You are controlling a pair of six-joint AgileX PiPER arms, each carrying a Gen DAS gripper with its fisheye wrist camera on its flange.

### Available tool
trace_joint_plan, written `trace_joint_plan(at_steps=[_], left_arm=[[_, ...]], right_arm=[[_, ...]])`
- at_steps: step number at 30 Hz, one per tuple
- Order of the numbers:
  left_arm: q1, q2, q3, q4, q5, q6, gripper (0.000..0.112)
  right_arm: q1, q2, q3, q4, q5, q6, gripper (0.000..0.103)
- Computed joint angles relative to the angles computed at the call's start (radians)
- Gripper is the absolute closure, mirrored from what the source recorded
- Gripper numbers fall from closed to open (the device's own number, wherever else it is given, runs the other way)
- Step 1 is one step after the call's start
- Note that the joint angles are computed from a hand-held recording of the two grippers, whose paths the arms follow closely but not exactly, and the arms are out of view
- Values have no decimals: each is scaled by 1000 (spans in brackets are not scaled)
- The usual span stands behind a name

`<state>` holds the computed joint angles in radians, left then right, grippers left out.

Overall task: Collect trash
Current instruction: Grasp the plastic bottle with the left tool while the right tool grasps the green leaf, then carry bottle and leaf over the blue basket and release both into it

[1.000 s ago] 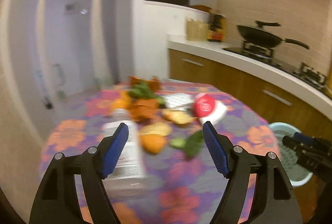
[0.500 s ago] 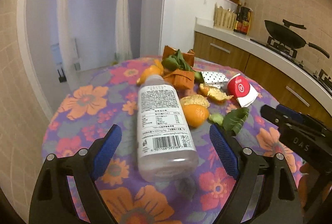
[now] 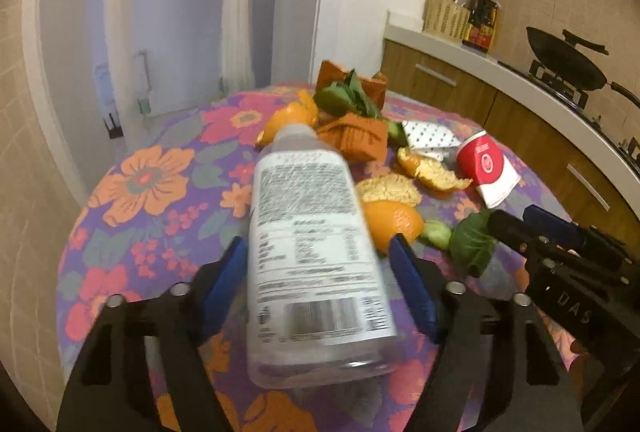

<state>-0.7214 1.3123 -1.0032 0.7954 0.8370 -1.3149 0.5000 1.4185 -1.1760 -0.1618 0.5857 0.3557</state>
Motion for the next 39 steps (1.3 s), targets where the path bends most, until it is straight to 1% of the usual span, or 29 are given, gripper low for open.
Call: trace_joint_plan(at_steps=[4, 6, 8, 9, 10, 11, 12, 13, 14, 15, 16, 18, 21, 23, 25, 26, 27, 29, 33, 36, 39], left_arm=[[37, -47, 51, -7, -72, -29, 50], [28, -69, 73, 24, -77, -77, 52], [9, -86, 88, 78, -62, -140, 53], [-4, -98, 100, 110, -54, -180, 53], [-13, -108, 110, 135, -48, -209, 53], [-14, -113, 112, 143, -49, -218, 53], [-18, -121, 120, 156, -51, -236, 53], [-16, -123, 123, 157, -57, -237, 53], [-12, -127, 125, 156, -64, -235, 53], [-9, -132, 130, 160, -73, -241, 53], [-5, -138, 136, 160, -83, -241, 53], [-2, -150, 147, 166, -95, -251, 53], [-8, -168, 164, 199, -104, -282, 53], [-24, -176, 171, 227, -90, -305, 53], [-52, -190, 174, 258, -72, -328, 54], [-69, -198, 173, 273, -57, -339, 54], [-101, -207, 168, 297, -22, -359, 54], [-138, -225, 158, 321, 5, -366, 54], [-248, -227, 106, 381, 107, -363, 54], [-316, -206, 62, 412, 163, -354, 54], [-340, -158, 6, 410, 159, -331, 53]], right_arm=[[-24, 60, -58, 82, 53, -64, 57], [-27, 90, -89, 105, 88, -89, 57], [-16, 123, -122, 72, 132, -57, 57], [-18, 143, -142, 86, 157, -71, 57], [-20, 150, -148, 97, 160, -84, 58], [-20, 151, -148, 104, 158, -94, 60], [-21, 150, -145, 116, 152, -110, 72], [-25, 149, -141, 154, 147, -151, 78], [-22, 146, -137, 152, 142, -156, 82], [-12, 141, -131, 141, 134, -153, 89], [6, 136, -124, 89, 130, -110, 93], [13, 124, -111, 69, 118, -89, 97], [-10, 62, -47, 129, 37, -131, 99], [-36, 11, 5, 197, -24, -184, 99], [-59, -9, 23, 260, -48, -234, 99], [-81, -28, 44, 333, -72, -297, 99], [-96, -39, 54, 388, -84, -346, 99], [-127, -61, 77, 488, -105, -433, 99], [-167, -98, 107, 591, -114, -513, 99], [-189, -172, 151, 580, -114, -514, 99], [-228, -260, 192, 557, -98, -514, 99]])
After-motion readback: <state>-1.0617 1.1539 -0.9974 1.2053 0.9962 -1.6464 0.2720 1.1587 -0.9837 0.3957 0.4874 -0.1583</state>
